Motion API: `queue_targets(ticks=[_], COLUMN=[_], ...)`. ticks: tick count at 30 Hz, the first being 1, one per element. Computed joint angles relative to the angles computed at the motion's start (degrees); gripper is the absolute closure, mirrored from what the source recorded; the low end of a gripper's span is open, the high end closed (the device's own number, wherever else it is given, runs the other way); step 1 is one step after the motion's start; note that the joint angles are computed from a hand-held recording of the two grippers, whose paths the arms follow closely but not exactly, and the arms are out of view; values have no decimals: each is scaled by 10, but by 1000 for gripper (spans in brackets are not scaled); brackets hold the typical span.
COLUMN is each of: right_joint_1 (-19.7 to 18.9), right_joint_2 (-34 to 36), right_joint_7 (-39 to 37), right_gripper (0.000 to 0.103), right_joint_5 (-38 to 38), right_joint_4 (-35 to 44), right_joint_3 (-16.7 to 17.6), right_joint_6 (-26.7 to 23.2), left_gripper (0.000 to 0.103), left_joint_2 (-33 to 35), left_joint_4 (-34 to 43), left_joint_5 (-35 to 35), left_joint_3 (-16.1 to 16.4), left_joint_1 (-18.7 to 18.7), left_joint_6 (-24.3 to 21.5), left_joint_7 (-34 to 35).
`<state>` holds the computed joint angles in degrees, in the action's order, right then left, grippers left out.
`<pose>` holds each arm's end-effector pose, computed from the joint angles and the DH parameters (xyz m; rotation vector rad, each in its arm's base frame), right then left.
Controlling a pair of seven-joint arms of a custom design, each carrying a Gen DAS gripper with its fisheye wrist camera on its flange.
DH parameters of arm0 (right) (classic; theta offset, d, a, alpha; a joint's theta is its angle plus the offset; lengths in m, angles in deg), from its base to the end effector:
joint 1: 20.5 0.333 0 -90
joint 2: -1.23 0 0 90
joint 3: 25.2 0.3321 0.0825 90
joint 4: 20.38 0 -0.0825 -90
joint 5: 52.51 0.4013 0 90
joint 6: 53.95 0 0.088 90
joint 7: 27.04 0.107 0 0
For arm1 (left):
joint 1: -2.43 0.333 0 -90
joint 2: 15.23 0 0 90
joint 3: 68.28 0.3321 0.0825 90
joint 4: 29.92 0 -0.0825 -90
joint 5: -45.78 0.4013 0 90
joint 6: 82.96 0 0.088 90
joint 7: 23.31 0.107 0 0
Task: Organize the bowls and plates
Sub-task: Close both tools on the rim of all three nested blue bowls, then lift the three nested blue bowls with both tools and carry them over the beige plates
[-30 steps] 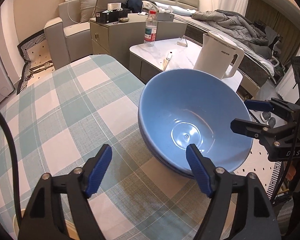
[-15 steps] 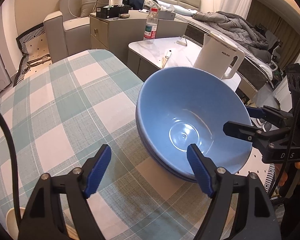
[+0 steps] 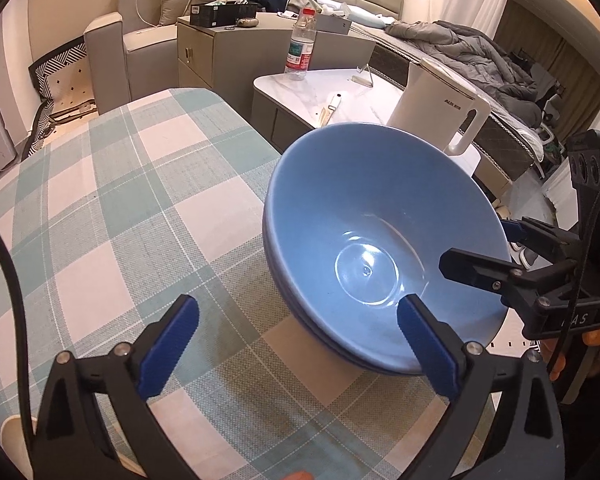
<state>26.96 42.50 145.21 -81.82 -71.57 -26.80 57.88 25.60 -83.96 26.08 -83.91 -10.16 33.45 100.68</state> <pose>0.5771 0.5611 0.5309 -1.3171 2.2545 -0.5158 0.7382 -0.3197 0.5298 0.9822 -2.7820 0.9707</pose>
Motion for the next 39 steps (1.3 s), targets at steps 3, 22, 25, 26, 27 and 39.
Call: queue_targets(ticks=[3, 22, 25, 26, 27, 39], right_joint_1=[-1, 7, 8, 9, 8, 13], right_joint_2=[-5, 0, -4, -4, -3, 7], right_joint_7=[4, 0, 5, 5, 5, 3], right_gripper=[8, 41, 41, 41, 41, 41], right_joint_5=[-2, -10, -13, -13, -13, -14], right_joint_4=[-11, -2, -9, -9, -7, 14], right_joint_3=[0, -1, -2, -2, -2, -4], right_joint_6=[15, 17, 21, 20, 18, 5], left_gripper=[3, 53, 55, 55, 56, 56], left_joint_2=[3, -10, -15, -16, -19, -29], left_joint_4=[4, -7, -13, -16, -20, -36], left_joint_5=[0, -34, -34, -34, -34, -44], left_joint_3=[0, -11, -10, -10, -9, -10], left_joint_1=[-1, 8, 9, 9, 9, 17], left_joint_6=[-4, -29, -26, -24, -21, -14], left_joint_7=[-6, 28, 31, 32, 33, 33])
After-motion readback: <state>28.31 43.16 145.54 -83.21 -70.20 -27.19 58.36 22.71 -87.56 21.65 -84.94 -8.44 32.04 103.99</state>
